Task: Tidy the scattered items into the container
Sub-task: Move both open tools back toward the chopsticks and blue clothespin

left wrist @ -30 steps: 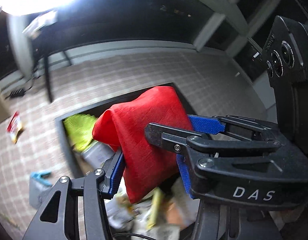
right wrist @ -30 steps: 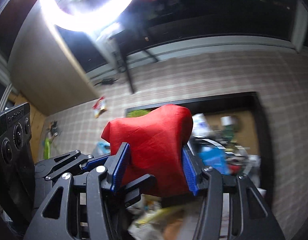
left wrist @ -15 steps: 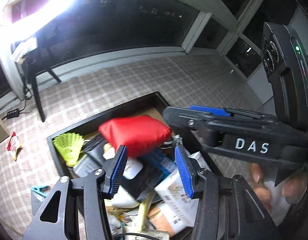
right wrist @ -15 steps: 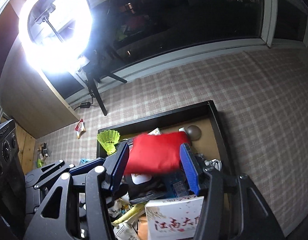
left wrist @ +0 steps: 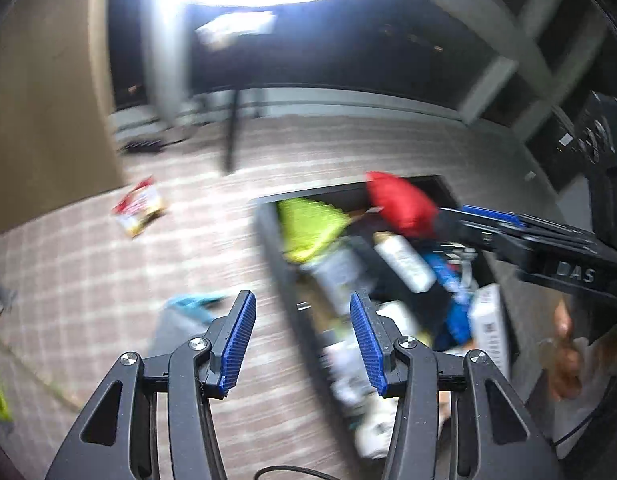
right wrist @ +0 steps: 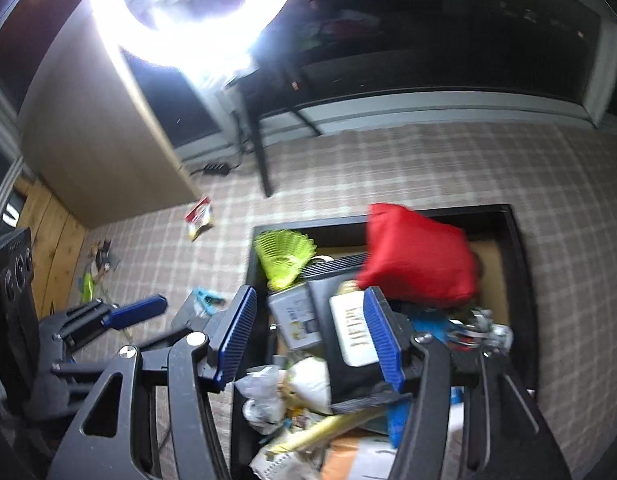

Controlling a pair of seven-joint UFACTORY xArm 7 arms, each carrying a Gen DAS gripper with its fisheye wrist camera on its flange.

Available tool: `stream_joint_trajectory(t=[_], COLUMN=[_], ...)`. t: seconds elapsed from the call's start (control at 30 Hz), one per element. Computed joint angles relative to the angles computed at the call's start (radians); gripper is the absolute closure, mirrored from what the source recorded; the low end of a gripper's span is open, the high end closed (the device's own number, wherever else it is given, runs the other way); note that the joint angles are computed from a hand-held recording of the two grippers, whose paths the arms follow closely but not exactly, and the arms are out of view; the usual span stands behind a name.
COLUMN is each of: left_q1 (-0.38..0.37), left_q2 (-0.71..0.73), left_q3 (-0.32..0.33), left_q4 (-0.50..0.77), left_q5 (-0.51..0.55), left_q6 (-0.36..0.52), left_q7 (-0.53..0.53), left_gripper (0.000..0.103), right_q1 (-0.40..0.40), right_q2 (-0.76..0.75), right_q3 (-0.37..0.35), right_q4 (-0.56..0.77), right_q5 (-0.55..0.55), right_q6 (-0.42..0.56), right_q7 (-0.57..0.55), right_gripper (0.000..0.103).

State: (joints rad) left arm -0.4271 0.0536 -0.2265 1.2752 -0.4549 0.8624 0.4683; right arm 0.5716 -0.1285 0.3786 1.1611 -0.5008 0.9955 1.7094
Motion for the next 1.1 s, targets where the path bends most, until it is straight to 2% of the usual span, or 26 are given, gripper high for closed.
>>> stream_joint_trajectory(t=[0.3, 0.53, 0.7, 0.87, 0.97, 1.1], left_q1=[0.121, 0.197, 0.235, 0.261, 0.272, 0.284], left_q2=[0.017, 0.072, 0.122, 0.196, 0.235, 0.285], left_q3=[0.086, 0.119, 0.128, 0.141, 0.147, 0.147], left_q4=[-0.027, -0.006, 0.019, 0.075, 0.107, 0.152], left_q5=[0.104, 0.199, 0.22, 0.259, 0.28, 0.289], left_q6=[-0.024, -0.021, 0.0, 0.041, 0.057, 0.083], left_q7=[-0.082, -0.166, -0.215, -0.289, -0.336, -0.383], left_gripper=[0.057, 0.057, 0.057, 0.057, 0.057, 0.057], right_q1=[0.066, 0.114, 0.131, 0.176, 0.192, 0.2], right_q2=[0.249, 0.453, 0.63, 0.835, 0.897, 0.921], right_q3=[-0.066, -0.128, -0.153, -0.198, -0.229, -0.258], right_q4=[0.224, 0.422, 0.627, 0.918, 1.006, 1.027], right_q5=[-0.018, 0.082, 0.179, 0.238, 0.272, 0.321], right_q6=[-0.043, -0.064, 0.003, 0.192, 0.246, 0.244], right_q7=[-0.164, -0.405, -0.622, -0.787, -0.841, -0.882], right_gripper=[0.048, 0.048, 0.048, 0.048, 0.048, 0.048])
